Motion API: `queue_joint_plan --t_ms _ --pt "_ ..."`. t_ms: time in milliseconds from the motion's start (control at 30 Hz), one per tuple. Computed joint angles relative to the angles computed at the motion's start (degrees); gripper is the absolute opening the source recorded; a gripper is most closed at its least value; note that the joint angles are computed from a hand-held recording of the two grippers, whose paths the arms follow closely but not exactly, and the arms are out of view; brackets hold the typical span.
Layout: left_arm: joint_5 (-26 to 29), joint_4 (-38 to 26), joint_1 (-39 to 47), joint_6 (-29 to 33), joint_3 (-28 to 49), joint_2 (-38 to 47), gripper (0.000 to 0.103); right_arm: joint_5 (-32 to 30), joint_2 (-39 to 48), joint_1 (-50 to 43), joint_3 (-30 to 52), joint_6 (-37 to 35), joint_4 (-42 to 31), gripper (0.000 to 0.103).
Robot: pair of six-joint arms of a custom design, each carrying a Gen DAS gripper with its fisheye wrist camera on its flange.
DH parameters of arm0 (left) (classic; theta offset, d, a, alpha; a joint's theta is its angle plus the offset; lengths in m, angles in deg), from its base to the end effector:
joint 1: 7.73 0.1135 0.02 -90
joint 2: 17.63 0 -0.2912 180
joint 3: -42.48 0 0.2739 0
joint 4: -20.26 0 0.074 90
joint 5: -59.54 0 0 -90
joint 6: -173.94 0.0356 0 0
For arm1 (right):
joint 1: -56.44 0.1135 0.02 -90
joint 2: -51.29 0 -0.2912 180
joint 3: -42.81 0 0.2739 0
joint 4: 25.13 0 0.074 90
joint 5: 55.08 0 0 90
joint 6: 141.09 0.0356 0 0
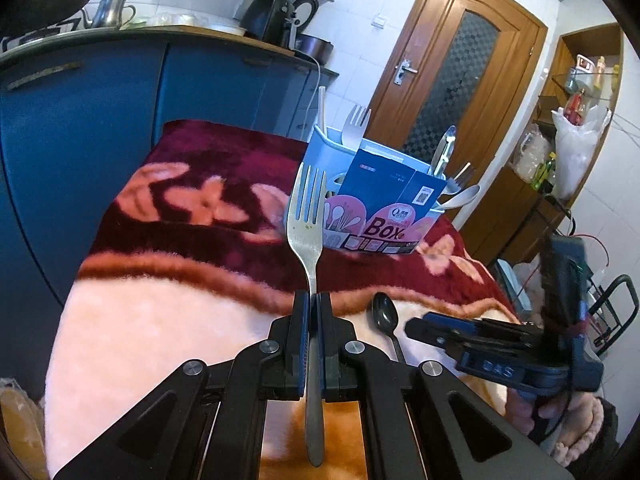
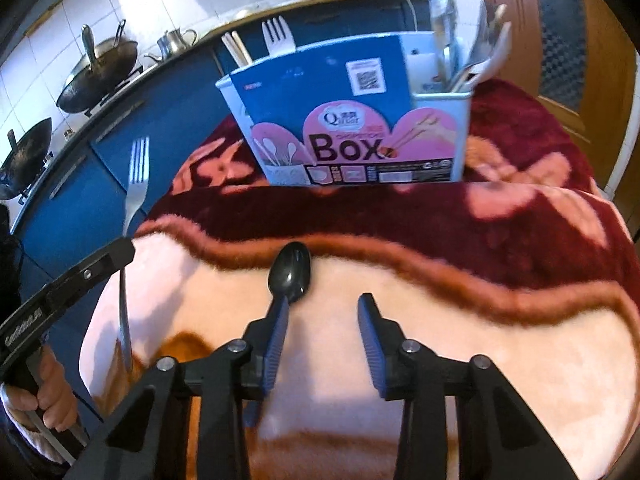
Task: Organize utensils
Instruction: 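Lift the fork with the left tool while the right tool carries the spoon to the holder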
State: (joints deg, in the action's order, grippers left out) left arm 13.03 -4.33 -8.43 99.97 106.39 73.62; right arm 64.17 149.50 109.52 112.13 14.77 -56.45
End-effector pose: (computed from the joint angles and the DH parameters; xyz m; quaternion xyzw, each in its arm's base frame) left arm 0.3309 -0.0285 0.2002 0.2473 0.8511 -0.3067 0.3469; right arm 0.2263 0.2722 0.1782 0.1686 0.9221 0.0903 0.3365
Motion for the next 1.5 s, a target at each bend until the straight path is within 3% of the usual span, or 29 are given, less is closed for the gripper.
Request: queue_joint_plan --t_ms 267,433,600,767,1000,1500 --pt "0.3 2.95 -0.36 -1.38 -1.07 -0.9 0.004 -6.32 3.26 -4.39 4.19 -7.13 -0.2 0.033" --pt "0.62 3.33 -0.89 -1.93 -0.96 -1.04 0.003 -8.16 5.3 -5.63 6.84 -9.41 -1.66 0.025" --pt "0.3 5.51 -1.42 -3.47 -1.66 -1.46 0.003 -7.0 5.49 -5.18 6.58 -9.91 -1.19 0.01" --pt "-0.05 7.82 -2.17 -5.84 -1.62 -1.42 0.004 -5.93 3.08 -4.14 2.18 -8.13 4.51 0.004" --pt "-2.03 13.08 -4.23 -10.18 -1.01 -1.5 0.004 2.19 -2.15 -0.56 -3.25 -6.39 10.59 0.004" --pt "-7.37 25.03 -9.79 -22.05 6.22 2.88 0.004 23.53 -9.2 5.34 -7.86 -3.16 10.39 0.004"
